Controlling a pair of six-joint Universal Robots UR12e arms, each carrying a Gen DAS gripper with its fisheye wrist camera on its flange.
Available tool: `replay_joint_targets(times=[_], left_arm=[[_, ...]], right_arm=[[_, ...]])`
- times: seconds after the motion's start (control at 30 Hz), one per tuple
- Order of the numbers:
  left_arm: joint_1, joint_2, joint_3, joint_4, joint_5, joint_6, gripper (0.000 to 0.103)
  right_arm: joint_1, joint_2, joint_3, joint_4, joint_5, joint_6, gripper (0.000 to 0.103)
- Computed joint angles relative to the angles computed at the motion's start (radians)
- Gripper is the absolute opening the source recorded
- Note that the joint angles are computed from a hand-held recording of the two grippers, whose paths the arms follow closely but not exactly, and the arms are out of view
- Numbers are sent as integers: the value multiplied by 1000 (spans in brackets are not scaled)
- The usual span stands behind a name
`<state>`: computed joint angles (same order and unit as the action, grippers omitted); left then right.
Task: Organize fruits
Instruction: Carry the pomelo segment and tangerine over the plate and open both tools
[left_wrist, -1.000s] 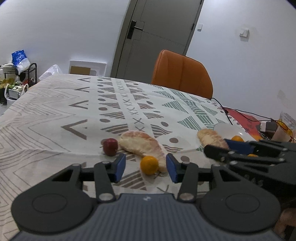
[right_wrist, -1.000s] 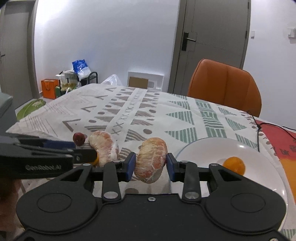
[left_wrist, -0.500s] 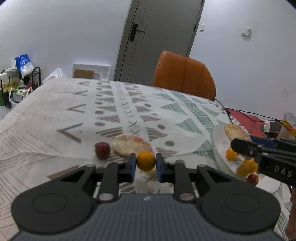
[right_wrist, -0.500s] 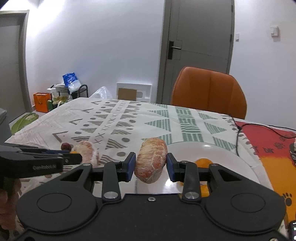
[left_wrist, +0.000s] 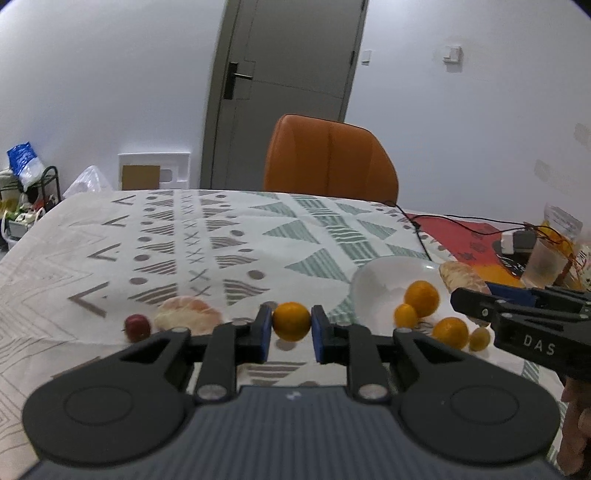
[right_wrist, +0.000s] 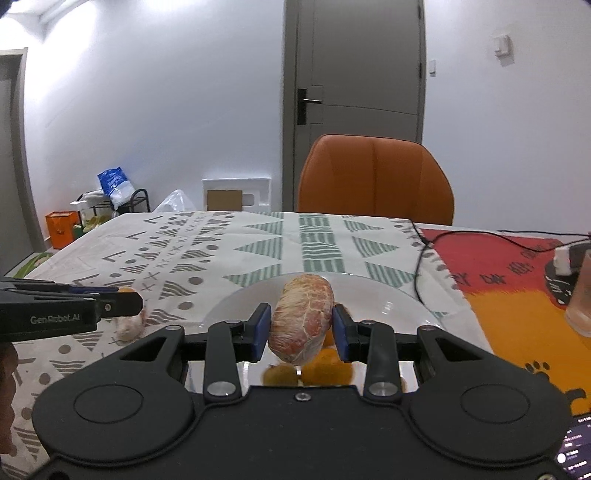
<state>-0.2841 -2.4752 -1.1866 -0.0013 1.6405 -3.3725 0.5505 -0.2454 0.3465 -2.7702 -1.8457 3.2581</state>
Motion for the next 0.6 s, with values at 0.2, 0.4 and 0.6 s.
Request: replay_joint_targets(times=[0.2, 0.4, 0.6], left_arm=[[-15, -11, 27, -8, 3, 23, 21], [-28, -23, 56, -27, 5, 47, 21], [-39, -36, 87, -46, 6, 77, 21]], right_arm=[[-13, -40, 89, -52, -1, 23, 34], [-22, -65, 151, -95, -9, 43, 34], [-32, -74, 181, -115, -4, 68, 34]])
